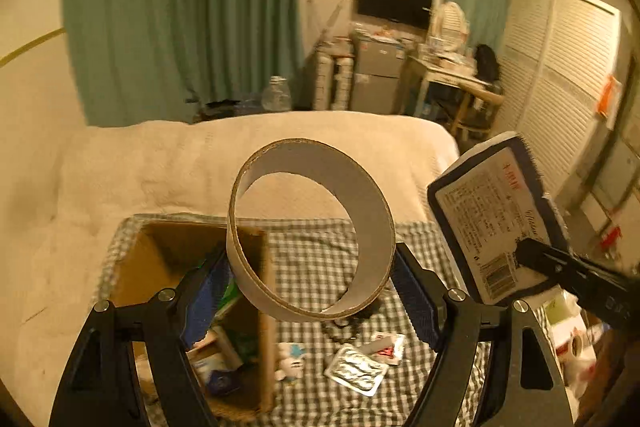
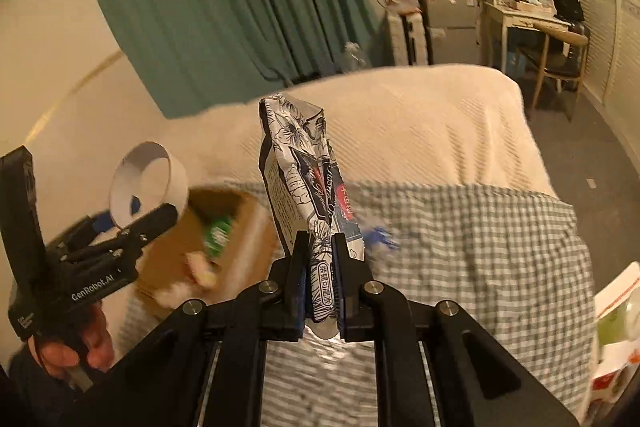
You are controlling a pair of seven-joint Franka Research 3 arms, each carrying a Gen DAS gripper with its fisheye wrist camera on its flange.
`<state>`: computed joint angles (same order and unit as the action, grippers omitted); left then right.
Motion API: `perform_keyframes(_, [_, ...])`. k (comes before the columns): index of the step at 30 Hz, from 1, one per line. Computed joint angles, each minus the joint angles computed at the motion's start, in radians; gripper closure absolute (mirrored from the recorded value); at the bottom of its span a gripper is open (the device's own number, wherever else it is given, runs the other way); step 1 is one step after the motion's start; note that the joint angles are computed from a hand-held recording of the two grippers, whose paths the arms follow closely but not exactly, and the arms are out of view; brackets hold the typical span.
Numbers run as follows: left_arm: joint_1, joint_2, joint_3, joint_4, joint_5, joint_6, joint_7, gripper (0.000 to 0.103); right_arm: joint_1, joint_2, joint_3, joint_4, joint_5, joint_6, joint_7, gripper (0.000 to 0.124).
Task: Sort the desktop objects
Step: 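Carry the tape roll and white packet over the cardboard box with both tools, then open both tools to drop the tape roll and packet into the box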
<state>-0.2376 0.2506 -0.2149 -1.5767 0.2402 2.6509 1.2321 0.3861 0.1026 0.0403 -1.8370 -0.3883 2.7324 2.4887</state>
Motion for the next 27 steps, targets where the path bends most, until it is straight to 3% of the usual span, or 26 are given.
perform_keyframes(4, [0.012, -0.039, 0.023, -0.048, 0.004, -0.059, -0.070, 0.022, 0.044, 0.051, -0.005, 0.073, -0.045, 0.061, 0.123, 0.114])
perform_keyframes(8, [0.068, -0.059, 0.019, -0.147, -0.091, -0.003, -0.079, 0.022, 0.102, 0.153, -0.017, 0.166, -0.032, 0.089, 0.168, 0.114])
perform_keyframes(9, [0.083, -0.045, 0.018, -0.137, -0.111, -0.027, -0.051, 0.022, 0.114, 0.181, -0.021, 0.192, -0.011, 0.083, 0.159, 0.114])
perform_keyframes(12, [0.094, -0.040, 0.043, -0.157, -0.067, -0.001, -0.071, 0.022, 0.133, 0.291, -0.012, 0.309, 0.080, 0.031, 0.086, 0.114])
perform_keyframes(15, [0.091, -0.014, 0.081, -0.166, 0.054, 0.020, -0.121, 0.022, 0.152, 0.398, -0.006, 0.427, 0.159, 0.000, 0.028, 0.114])
perform_keyframes(19, [0.121, 0.023, 0.071, -0.166, 0.043, 0.019, -0.084, 0.022, 0.181, 0.534, -0.016, 0.599, 0.234, -0.058, -0.052, 0.114])
perform_keyframes(24, [0.101, 0.049, 0.109, -0.170, 0.175, 0.037, -0.115, 0.021, 0.198, 0.692, -0.032, 0.809, 0.318, -0.136, -0.146, 0.111])
perform_keyframes(27, [0.126, 0.078, 0.087, -0.144, 0.130, 0.016, -0.076, 0.021, 0.200, 0.759, -0.049, 0.893, 0.347, -0.165, -0.180, 0.110])
